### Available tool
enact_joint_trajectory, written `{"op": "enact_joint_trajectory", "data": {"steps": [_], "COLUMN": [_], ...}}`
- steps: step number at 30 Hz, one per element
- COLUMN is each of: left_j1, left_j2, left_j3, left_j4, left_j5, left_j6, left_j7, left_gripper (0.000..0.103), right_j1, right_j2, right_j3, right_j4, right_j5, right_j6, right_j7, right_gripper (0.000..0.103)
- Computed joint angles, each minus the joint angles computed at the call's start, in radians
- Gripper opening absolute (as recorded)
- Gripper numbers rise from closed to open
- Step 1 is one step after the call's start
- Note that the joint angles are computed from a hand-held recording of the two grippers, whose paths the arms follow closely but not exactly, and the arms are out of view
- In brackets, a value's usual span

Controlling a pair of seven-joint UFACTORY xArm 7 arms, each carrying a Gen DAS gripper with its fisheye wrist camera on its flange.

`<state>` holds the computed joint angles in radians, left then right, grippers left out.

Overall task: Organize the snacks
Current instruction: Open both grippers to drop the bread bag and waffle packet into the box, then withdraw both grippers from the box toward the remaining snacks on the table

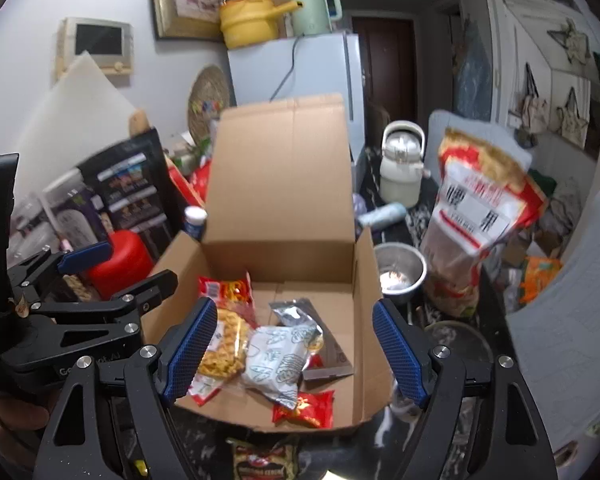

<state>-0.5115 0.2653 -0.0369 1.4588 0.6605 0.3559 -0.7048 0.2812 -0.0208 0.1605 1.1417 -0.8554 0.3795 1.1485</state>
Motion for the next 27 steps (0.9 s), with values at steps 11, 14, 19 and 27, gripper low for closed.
{"op": "enact_joint_trajectory", "data": {"steps": [11,14,19,27], "left_j1": [0.047,0.067,0.105,0.151], "left_j2": [-0.191,-0.234,-0.307,-0.395], "left_j3": [-0.074,-0.101,-0.145,-0.196], "left_j4": [-0.156,-0.2,-0.301,-0.447], "left_j5": [0.023,0.037,-0.026,-0.148], "left_j6": [-0.038,-0.047,-0.085,-0.137], "left_j7": [-0.012,-0.017,0.027,0.116], "left_gripper": [0.087,0.087,0.087,0.087], "right_j1": [-0.038,-0.053,-0.081,-0.117], "right_j2": [-0.181,-0.225,-0.301,-0.396], "right_j3": [0.096,0.125,0.181,0.259], "right_j4": [-0.083,-0.111,-0.171,-0.277], "right_j5": [-0.059,-0.047,-0.03,0.019], "right_j6": [0.058,0.07,0.086,0.069], "right_j7": [0.06,0.055,0.069,0.09], "right_gripper": [0.081,0.081,0.081,0.082]}}
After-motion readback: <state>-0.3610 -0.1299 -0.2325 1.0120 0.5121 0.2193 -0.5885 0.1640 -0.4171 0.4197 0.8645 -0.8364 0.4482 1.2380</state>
